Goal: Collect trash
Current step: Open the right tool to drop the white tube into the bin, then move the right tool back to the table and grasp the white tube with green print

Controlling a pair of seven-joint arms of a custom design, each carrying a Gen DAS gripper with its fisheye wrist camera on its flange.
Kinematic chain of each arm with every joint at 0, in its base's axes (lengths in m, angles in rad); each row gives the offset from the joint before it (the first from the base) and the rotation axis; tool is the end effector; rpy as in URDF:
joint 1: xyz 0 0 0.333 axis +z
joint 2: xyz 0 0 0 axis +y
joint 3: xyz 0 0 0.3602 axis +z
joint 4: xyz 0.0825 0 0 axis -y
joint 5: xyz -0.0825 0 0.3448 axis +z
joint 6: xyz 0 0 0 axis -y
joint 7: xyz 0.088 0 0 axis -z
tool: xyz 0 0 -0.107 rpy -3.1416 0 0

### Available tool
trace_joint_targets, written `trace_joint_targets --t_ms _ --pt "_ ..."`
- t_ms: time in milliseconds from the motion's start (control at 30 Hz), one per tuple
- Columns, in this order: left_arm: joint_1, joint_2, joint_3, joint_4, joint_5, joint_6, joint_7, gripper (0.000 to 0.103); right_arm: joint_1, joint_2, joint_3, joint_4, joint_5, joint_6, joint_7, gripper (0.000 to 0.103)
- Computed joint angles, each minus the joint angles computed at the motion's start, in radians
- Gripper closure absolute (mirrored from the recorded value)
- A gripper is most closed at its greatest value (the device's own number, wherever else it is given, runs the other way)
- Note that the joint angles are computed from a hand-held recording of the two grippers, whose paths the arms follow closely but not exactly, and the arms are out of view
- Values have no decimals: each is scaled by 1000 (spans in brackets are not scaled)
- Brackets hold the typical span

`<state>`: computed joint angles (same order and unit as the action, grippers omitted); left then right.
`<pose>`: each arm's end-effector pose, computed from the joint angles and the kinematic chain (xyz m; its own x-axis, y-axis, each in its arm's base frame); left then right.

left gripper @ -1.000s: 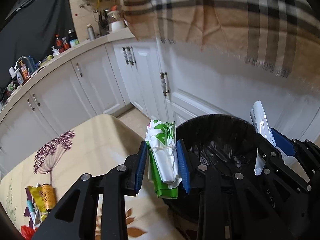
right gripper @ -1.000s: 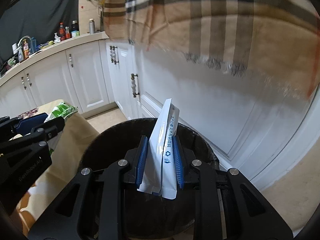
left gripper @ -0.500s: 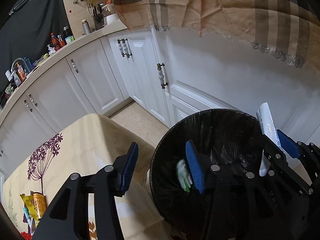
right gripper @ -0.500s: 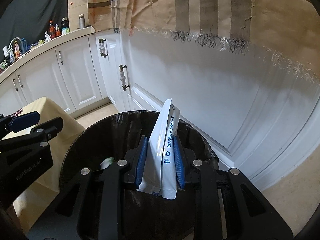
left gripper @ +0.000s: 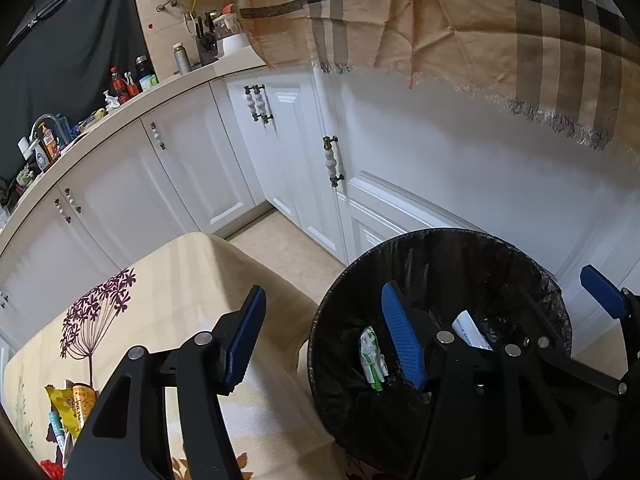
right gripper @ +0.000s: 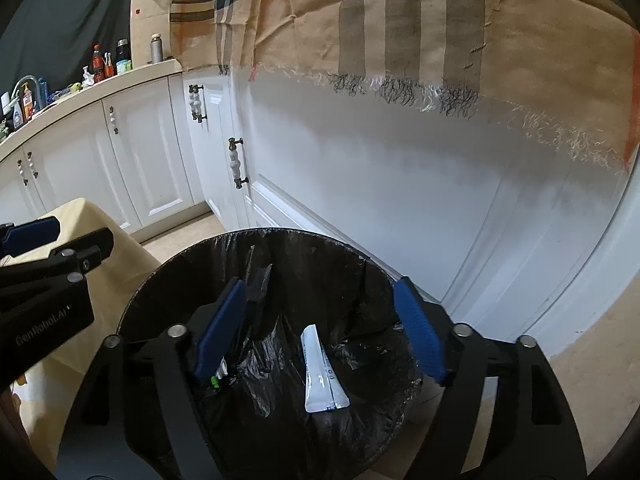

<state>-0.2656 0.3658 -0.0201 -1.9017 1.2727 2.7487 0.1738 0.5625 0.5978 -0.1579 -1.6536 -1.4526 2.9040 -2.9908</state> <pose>0.5964 -0.2140 0.4062 0.0818 -0.9842 -0.1572 -0.6972 0.0562 -0.7146 0.6025 0.3461 0.3571 0.0785 -0.9966 0.0235 -0.6025 -0.0662 -0.7953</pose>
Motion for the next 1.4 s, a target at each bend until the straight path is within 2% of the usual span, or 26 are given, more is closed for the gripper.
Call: trace_joint_targets --t_ms 233,367,700,967,1167,1400 --pt "12 -66 -1 -59 73 10 -85 40 14 -26 7 -27 18 -2 -28 23" --pt "36 -129 -21 -120 153 -1 -163 38 43 -61 16 -55 -7 -60 -27 15" --pt "156 -383 -91 -388 279 -47 -339 31 30 -176 127 -166 -113 -84 -4 14" --pt "228 -593 -112 -616 240 -83 -376 30 27 -254 219 -252 -193 -72 82 14" --pt "269 -733 -110 -771 186 -91 -380 29 44 -268 272 -291 -190 -45 84 14" --pt "311 -865 -102 -914 158 -114 -372 28 99 -268 296 -314 -115 -69 -28 14"
